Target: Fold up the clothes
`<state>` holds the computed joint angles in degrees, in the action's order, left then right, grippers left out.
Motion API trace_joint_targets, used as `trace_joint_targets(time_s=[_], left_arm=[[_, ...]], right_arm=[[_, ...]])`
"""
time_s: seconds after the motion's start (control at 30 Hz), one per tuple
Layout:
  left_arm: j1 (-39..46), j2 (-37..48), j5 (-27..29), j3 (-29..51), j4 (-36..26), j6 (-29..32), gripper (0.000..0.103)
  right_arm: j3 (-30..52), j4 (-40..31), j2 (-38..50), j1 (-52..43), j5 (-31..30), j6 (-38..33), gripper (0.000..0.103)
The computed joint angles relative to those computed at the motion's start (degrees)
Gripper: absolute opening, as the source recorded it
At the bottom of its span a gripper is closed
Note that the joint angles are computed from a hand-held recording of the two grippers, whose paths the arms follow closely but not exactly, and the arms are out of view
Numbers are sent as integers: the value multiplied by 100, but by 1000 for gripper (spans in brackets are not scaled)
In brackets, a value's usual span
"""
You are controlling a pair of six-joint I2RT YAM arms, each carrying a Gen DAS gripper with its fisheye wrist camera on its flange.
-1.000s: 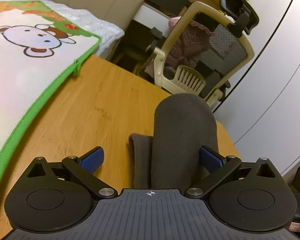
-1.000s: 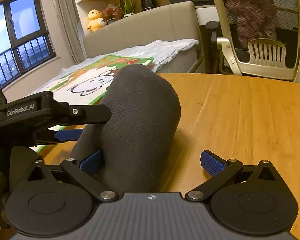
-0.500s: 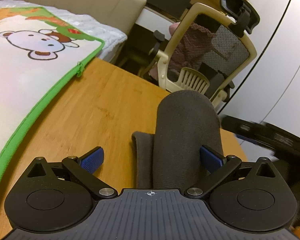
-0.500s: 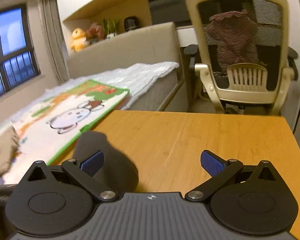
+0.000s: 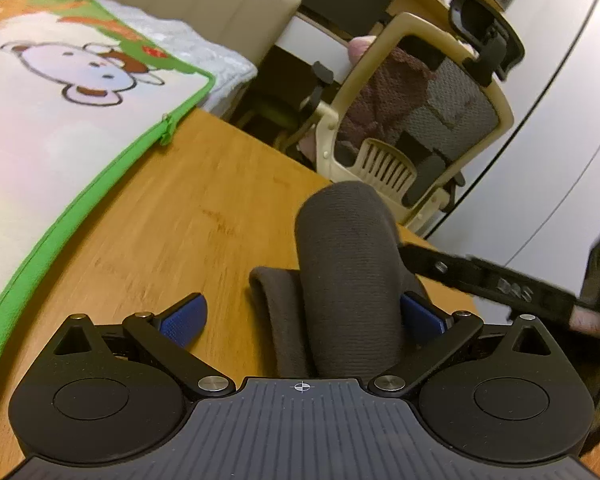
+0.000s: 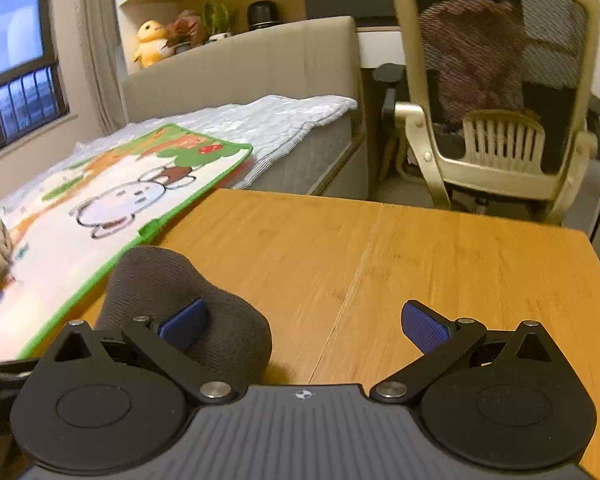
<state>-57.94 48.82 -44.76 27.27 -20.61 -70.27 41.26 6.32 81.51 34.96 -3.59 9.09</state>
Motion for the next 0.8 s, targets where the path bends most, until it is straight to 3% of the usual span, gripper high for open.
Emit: trace_joint_targets(time_s=[0.13, 0.27, 0.53, 0.8], left_arm=[[-430, -70, -490, 231, -630, -274, 103], [-356, -29, -311, 29, -345, -327, 103], [-820, -13, -612, 166, -783, -677, 103], [-789, 291, -603, 89, -599, -591, 103]], right_arm=[[-655, -29, -812, -72, -349, -17, 103], [-979, 266, -792, 207, 63, 21, 103], [-907, 621, -615, 538, 790, -711, 103], [-108, 245, -221, 478, 389, -647, 103]])
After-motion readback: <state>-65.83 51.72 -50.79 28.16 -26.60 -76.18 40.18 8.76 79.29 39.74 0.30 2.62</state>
